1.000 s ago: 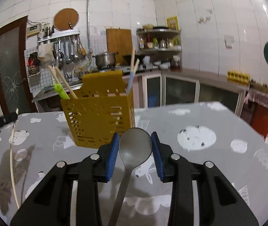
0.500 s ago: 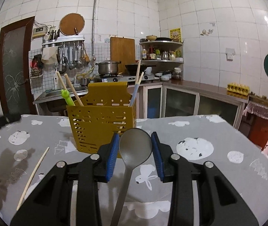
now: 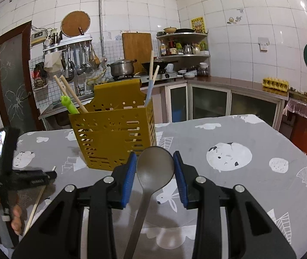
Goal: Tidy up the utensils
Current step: 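Lift the chopstick and ladle and lower both into the yellow holder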
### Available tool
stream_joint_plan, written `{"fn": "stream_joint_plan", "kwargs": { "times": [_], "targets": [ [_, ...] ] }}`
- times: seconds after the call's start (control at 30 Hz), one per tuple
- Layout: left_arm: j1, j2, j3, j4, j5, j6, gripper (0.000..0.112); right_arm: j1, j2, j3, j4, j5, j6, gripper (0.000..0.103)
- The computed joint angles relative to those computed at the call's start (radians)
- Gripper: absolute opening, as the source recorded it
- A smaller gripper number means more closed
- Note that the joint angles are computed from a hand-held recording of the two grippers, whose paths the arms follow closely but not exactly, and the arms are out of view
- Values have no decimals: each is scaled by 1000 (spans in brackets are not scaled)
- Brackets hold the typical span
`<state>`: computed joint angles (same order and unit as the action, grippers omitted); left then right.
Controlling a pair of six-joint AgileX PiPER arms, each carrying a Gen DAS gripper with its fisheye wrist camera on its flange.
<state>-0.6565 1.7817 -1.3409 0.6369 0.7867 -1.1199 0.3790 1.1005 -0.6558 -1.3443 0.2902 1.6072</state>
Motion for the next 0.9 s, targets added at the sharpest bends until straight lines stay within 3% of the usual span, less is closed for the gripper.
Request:
{"fn": "stream_joint_plan", "kwargs": {
  "times": [0.2,0.33,0.6,0.77,0.9],
  "targets": [
    [-13,24,-41,8,38,-4,33,-16,28,-11,15,-26,-4,35],
    [-5,13,-22,1,3,-5,6,-15,32,-13,0,-28,14,35],
    [-11,-9,-1,-5,-29,-11,5,-7,33,-12,-45,-15,59,35],
    [-74,-91,48,105,-52,-100,4,-3,9,-3,-66,-14,83,35],
    [-124,-172,83,173,-50,-156,4,41,-22,5,-89,36,92,35]
  ]
}}
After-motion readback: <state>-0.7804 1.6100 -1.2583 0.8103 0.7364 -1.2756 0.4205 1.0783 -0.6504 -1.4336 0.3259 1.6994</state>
